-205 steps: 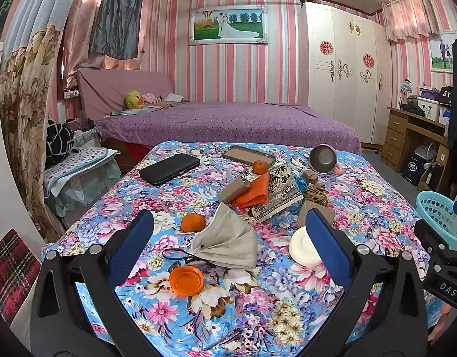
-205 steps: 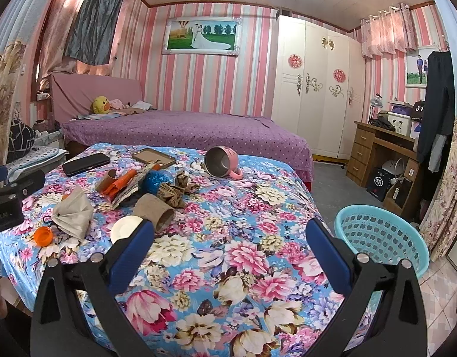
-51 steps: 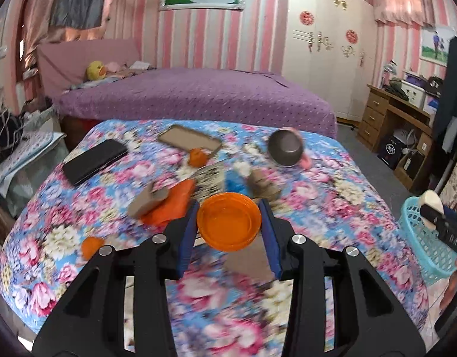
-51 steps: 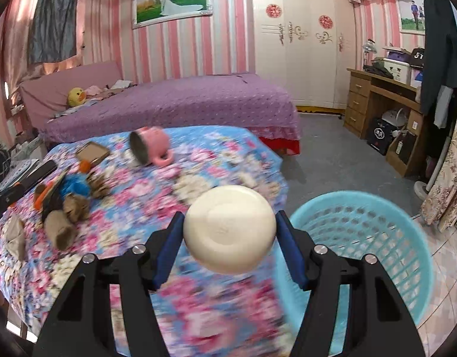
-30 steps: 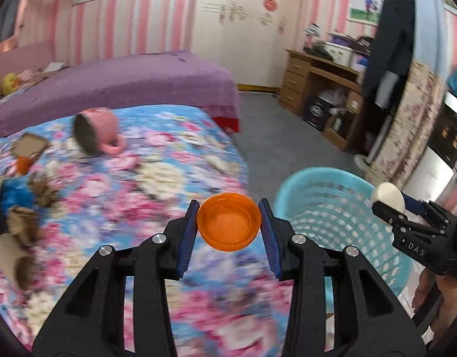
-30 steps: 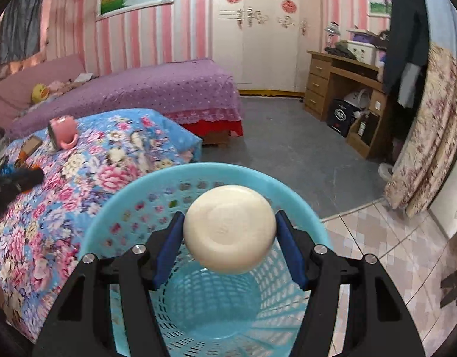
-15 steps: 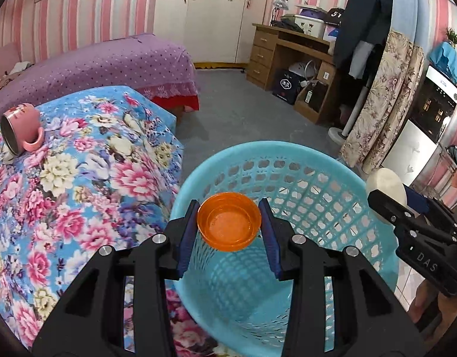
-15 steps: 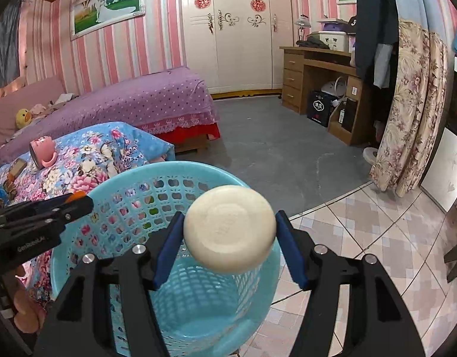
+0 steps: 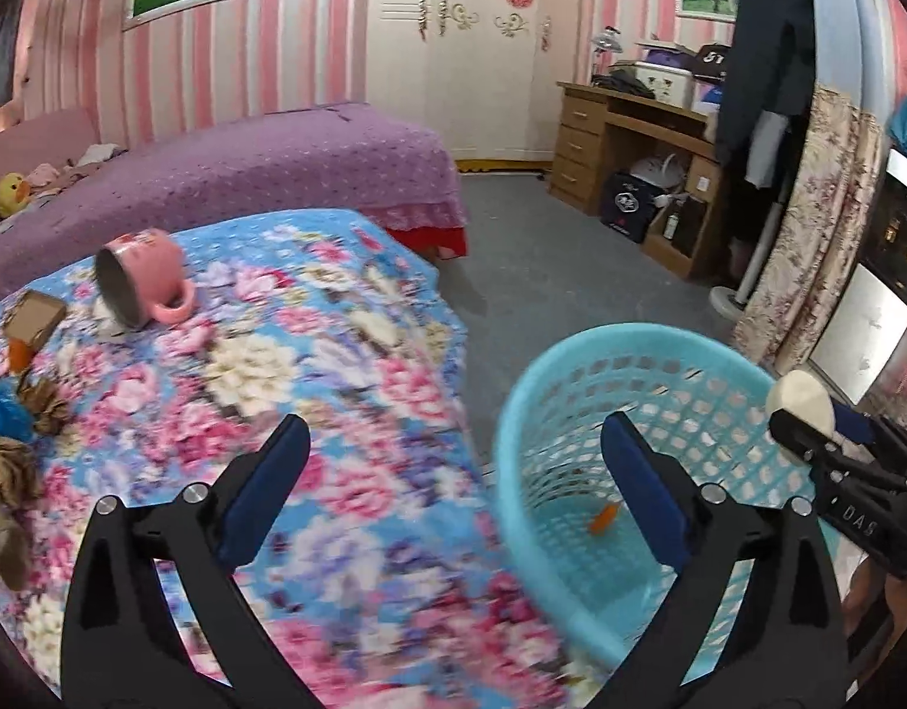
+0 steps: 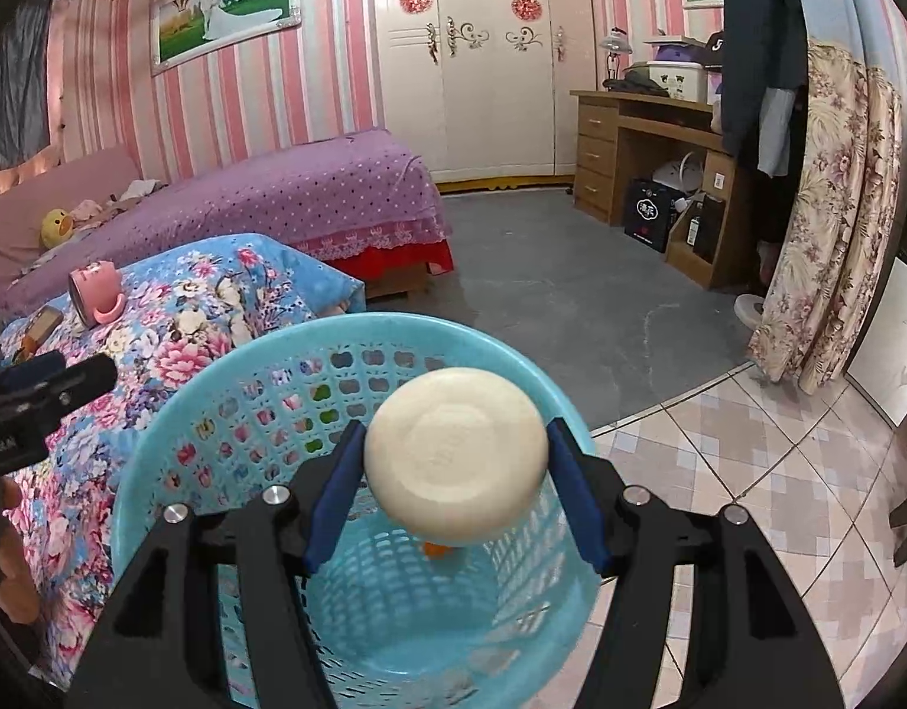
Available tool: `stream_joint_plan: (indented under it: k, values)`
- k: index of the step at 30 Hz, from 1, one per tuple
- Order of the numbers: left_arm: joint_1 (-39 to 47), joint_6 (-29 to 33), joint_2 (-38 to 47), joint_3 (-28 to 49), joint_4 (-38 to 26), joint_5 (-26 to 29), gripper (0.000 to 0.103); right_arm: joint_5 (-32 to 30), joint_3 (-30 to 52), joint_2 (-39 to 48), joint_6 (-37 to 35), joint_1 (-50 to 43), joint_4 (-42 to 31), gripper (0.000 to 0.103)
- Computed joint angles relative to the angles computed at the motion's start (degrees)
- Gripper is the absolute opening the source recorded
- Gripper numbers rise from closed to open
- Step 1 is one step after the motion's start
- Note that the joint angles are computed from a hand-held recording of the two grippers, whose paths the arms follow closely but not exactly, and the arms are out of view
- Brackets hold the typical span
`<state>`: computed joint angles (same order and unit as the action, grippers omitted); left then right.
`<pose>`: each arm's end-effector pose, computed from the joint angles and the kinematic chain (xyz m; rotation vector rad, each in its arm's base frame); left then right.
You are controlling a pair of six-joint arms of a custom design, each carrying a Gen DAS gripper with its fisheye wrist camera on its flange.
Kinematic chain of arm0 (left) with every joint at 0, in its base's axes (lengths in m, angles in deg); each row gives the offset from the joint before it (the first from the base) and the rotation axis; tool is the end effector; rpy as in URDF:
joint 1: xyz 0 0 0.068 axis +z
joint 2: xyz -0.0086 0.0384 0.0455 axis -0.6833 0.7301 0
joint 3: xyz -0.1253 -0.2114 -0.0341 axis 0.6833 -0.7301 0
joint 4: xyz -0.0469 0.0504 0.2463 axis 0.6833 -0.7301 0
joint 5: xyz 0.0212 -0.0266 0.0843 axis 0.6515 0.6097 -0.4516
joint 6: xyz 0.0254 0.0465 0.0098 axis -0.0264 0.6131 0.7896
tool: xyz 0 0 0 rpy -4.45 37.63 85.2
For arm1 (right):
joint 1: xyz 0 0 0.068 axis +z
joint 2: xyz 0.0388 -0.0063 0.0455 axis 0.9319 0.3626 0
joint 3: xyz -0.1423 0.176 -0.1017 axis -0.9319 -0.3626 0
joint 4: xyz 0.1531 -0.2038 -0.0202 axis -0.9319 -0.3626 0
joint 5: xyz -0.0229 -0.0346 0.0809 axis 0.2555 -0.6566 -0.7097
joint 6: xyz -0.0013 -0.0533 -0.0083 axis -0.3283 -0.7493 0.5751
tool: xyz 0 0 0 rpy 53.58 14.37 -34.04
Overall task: Collect trash
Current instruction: 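Open both tools to drop the lid and soap into the basket, then move both tools back over the bed toward the cloth and tube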
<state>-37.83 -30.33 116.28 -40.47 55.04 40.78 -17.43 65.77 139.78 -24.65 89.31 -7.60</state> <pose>0.2754 0.0175 0.0461 0.1468 2.2223 -0.1424 0.2411 0.0788 0.0242 0.1192 2.1747 0.0355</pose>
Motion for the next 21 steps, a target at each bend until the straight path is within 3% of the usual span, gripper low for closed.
stream_joint_plan:
  k: [8, 11, 14, 21]
  values:
    - [8.2, 2.3, -1.3, 0.2, -3.1, 4.8, 0.098, 3.5, 3.3, -1.0, 1.4, 4.0, -4.9, 0.063]
    - [10.3, 3.5, -2.5, -0.4, -3.8, 6.4, 0.098, 7.1, 4.4, -1.5, 2.2, 6.1, -6.6, 0.079]
    - [12.3, 5.4, -4.5, -1.8, -3.4, 6.9, 0.098, 8.4, 4.1, -2.7, 3.9, 7.0, -6.6, 0.088]
    - [19.8, 8.0, -12.5, -3.3, -9.2, 13.7, 0.098, 13.4, 3.7, -5.8, 8.2, 10.9, -8.2, 0.098]
